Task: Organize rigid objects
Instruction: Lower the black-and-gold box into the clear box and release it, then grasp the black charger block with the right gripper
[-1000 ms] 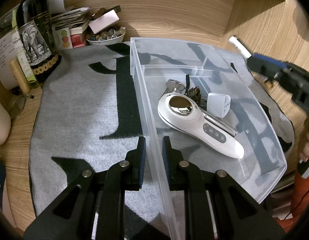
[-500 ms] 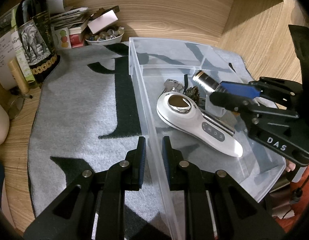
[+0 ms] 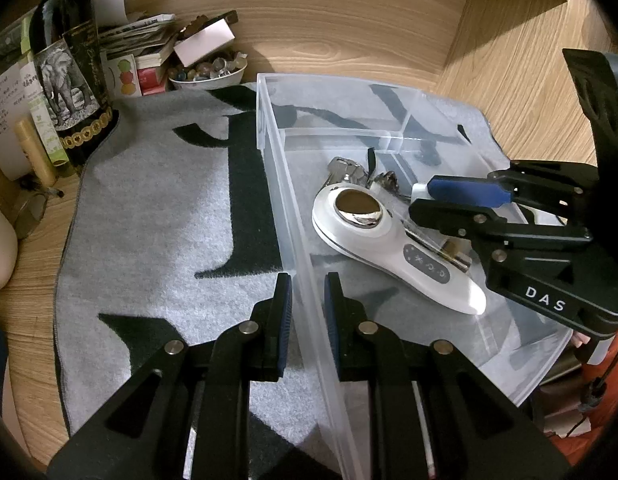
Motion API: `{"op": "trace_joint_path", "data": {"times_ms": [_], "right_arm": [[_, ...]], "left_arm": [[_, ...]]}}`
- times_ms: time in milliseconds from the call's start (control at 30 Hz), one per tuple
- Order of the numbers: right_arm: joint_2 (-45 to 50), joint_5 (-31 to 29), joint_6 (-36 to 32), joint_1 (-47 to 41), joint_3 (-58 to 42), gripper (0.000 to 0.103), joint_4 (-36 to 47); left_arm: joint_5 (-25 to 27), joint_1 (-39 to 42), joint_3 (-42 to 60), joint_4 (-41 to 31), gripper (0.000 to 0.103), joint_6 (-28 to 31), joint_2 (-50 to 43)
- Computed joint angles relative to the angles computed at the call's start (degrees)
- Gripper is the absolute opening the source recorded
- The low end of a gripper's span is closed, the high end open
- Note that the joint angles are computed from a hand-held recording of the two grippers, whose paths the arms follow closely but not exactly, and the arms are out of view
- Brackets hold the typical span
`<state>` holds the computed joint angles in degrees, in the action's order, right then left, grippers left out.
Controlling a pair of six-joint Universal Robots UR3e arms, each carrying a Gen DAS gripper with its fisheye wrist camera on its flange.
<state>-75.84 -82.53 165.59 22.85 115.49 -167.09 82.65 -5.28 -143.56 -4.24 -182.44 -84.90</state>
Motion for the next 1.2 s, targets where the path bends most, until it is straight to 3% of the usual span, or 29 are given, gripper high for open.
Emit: {"op": "trace_joint_path", "data": {"times_ms": [200, 333, 500, 567, 867, 1200], "right_arm": [[-0.8, 0.2, 0.3, -0.3, 1.0, 0.023, -1.2], [-3.2, 1.1, 0.9, -1.6, 3.3, 0.034, -3.6], [-9.0, 2.9, 1.3, -4.7, 7.6, 0.04, -6.1], [-12.3, 3.6, 1.8, -6.6, 10.3, 0.051, -7.8], [-22.3, 6.4, 1.1, -16.2, 19.9, 0.051, -8.0], [-12.5, 5.9, -1.6, -17.6, 24.2, 0.051, -10.8]], "left_arm": [[0.0, 0.0, 0.0, 0.0, 0.016, 0.0, 0.0], [-0.2, 0.4, -0.1, -0.6, 0.016, 0.2, 0.6], [-0.4, 0.8, -0.2, -1.1, 0.016, 0.4, 1.3], [-0.8, 1.1, -0.4, -1.4, 0.016, 0.6, 1.7], [-0.6, 1.3, -0.5, -1.6, 0.016, 0.6, 2.2], [1.2, -0.1, -0.7, -2.8, 0.016, -0.4, 3.7]]}}
